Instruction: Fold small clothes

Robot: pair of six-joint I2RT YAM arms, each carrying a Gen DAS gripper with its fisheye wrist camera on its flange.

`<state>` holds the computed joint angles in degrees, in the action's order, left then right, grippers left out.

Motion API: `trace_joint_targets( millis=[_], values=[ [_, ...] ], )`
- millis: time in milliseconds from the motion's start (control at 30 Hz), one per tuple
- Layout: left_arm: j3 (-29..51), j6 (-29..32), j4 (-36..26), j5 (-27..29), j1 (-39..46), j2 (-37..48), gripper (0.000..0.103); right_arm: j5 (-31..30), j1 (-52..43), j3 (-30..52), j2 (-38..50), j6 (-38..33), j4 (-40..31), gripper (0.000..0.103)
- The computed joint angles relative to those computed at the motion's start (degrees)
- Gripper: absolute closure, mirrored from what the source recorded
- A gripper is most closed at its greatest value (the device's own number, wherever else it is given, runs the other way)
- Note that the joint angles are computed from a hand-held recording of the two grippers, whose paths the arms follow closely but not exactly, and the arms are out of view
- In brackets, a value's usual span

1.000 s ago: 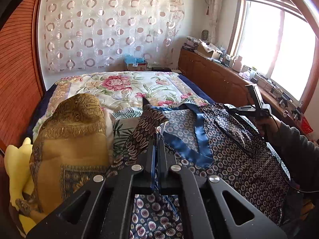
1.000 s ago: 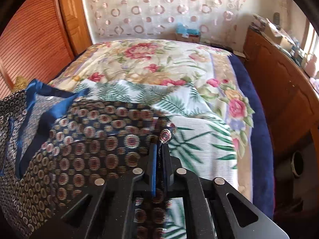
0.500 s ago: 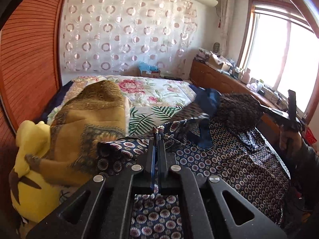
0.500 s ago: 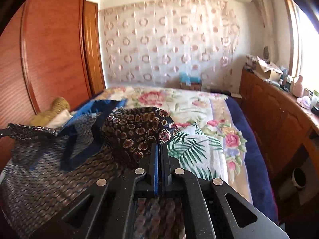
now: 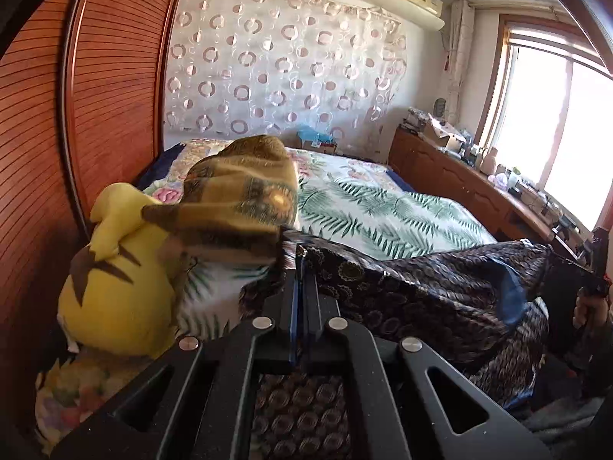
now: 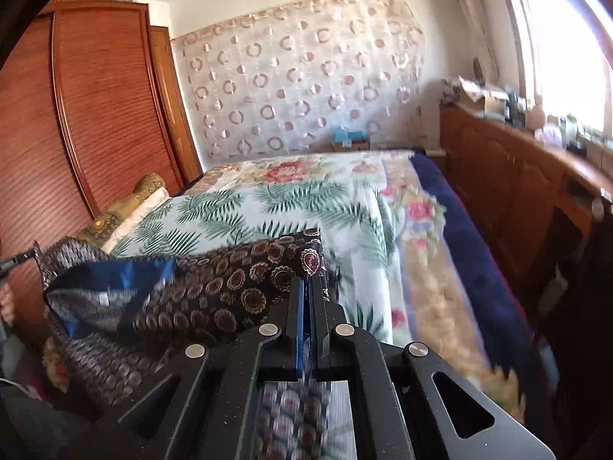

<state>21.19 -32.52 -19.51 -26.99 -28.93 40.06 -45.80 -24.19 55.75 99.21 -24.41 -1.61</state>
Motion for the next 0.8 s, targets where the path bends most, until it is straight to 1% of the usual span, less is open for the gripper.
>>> trace_joint_targets(
  millis=[100, 167, 200, 300, 367, 400, 433, 467, 500, 533, 567, 600, 633, 733, 800],
  values=[
    [-0.82, -3.09, -3.95, -1.30, -1.98, -1.00, 0.100, 0.09, -3.31, -2.38, -1.38, -4.07, -3.46, 0.101],
    [-1.11, -3.51, -5.38, -1.05, -1.71, -1.37, 0.100, 2.61, -3.19, -1.16, -1.32, -6.71, -7.57, 0.101],
    [-1.31, -3.07, -5.99, -0.59, -1.05, -2.20, 0.100, 4.28, -2.98, -1.67, -1.50, -7.67, -7.47, 0.101],
    [-1.21, -3.55, -8.21, -1.49, -1.49, -3.43, 0.100, 4.77, -2.56, 0.80, -1.54, -8.73, -10.66, 0.101],
    [-0.48, -3.66, -9.87, -2.48, -2.02, -4.30, 0.096, 5.15, -1.96, 3.07, -1.85, -8.55, -12.45, 0.101],
    [-0.20, -3.76, -10.87, -3.22, -2.50, -5.15, 0.088, 4.80, -2.15, 3.21, -2.39, -9.42, -13.11, 0.101],
    [0.31, -4.38, -12.11, -4.56, -3.97, -6.02, 0.076, 4.66, -2.19, 2.57, -3.63, -10.10, -13.02, 0.101],
    [0.72, -3.50, -12.41, -4.29, -3.95, -7.34, 0.068, 4.57, -2.09, 1.68, -5.31, -10.49, -12.86, 0.101],
    [1.00, -3.35, -12.58, -4.48, -4.27, -7.99, 0.054, 4.08, -2.27, 1.23, -6.85, -11.28, -13.49, 0.101],
    [1.25, -2.58, -12.35, -4.48, -3.90, -8.68, 0.044, 4.02, -2.37, 0.67, -7.76, -12.11, -13.20, 0.101],
    [1.45, -1.45, -11.71, -3.79, -2.66, -8.51, 0.038, 5.22, -2.20, -0.02, -9.10, -12.83, -12.53, 0.101],
    [1.72, -0.51, -10.97, -3.06, -1.62, -7.62, 0.024, 7.11, -1.64, -1.38, -10.07, -13.51, -10.56, 0.101],
    [1.82, 0.89, -9.82, -2.14, -0.24, -6.57, 0.022, 8.00, -1.43, -1.17, -10.58, -13.98, -10.08, 0.101],
    [2.21, 5.21, -5.41, 1.40, 4.86, -2.25, 0.022, 7.10, -2.04, 1.50, -10.60, -14.30, -12.21, 0.098],
    [2.61, 6.89, -2.85, 2.21, 6.72, 0.59, 0.022, 8.63, -0.49, 1.53, -10.19, -13.65, -10.33, 0.096]
  ],
)
